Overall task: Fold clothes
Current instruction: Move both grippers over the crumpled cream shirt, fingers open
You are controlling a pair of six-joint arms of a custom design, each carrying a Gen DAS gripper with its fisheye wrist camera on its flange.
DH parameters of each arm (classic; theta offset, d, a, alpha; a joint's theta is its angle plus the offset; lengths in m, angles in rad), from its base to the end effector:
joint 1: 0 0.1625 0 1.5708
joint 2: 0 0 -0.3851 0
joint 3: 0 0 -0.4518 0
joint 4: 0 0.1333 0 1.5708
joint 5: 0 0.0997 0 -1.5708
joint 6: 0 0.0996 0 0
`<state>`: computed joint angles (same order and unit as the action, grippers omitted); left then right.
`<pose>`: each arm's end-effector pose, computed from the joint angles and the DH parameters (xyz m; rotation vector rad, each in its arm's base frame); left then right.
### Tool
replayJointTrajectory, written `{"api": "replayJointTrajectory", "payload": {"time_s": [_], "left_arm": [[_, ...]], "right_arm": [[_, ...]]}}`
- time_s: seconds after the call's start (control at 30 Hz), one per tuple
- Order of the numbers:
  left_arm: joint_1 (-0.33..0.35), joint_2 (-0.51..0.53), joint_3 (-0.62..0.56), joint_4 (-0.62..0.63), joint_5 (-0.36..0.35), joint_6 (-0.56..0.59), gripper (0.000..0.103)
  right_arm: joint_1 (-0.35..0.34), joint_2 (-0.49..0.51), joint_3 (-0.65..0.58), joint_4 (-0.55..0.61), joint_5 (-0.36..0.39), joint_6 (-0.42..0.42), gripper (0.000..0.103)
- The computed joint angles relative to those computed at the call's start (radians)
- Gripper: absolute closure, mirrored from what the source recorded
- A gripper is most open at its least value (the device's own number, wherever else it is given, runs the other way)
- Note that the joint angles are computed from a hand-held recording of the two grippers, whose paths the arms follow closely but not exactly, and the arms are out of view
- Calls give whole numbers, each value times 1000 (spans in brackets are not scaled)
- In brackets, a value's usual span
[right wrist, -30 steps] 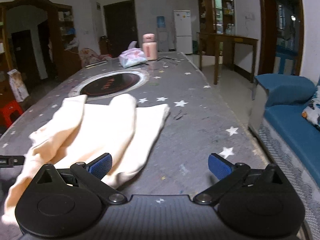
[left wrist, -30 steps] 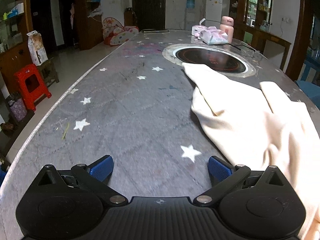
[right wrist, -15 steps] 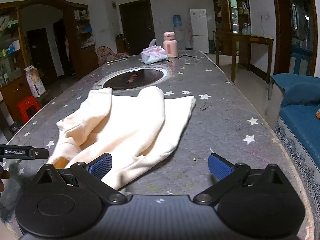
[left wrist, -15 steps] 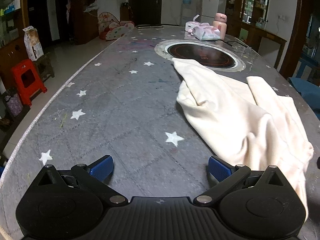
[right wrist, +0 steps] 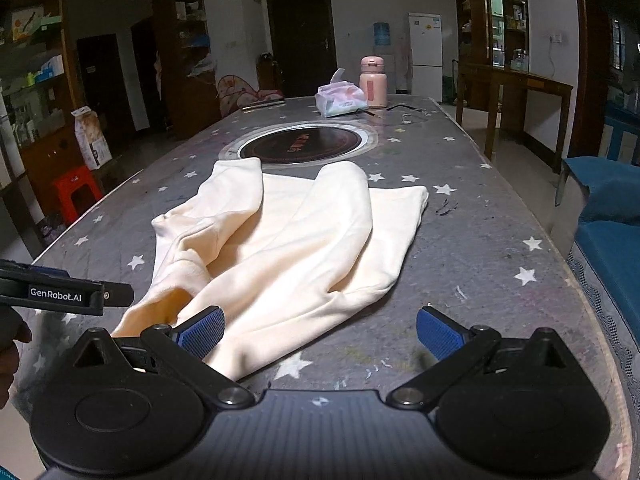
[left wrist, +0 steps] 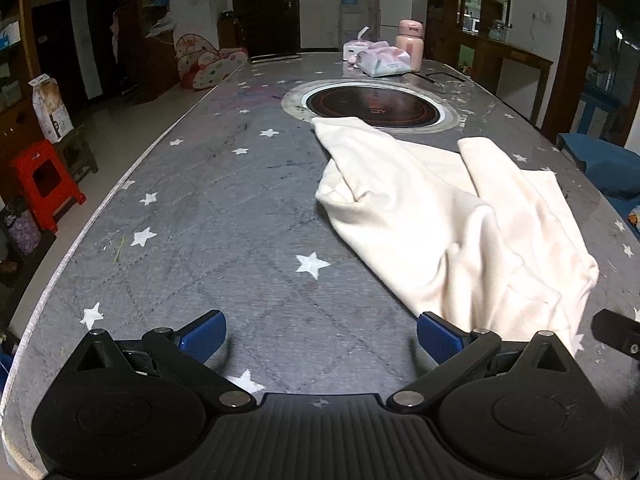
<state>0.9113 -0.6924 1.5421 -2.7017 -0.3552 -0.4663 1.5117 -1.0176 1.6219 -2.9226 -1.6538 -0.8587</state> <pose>-0.2498 -0.6922 0.0634 -0.0032 2.0502 -1.0016 0.0826 -0.7209 0.2284 0.9750 -2.4165 0.8682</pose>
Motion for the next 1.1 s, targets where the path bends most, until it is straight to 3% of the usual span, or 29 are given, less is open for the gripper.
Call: {"api": "replayJointTrajectory", "payload": {"time_s": [1.1], "left_arm": [[-11, 7, -9, 61, 3, -13, 0]], "right_arm": [[11, -20, 32, 17, -4, -33, 0]]}}
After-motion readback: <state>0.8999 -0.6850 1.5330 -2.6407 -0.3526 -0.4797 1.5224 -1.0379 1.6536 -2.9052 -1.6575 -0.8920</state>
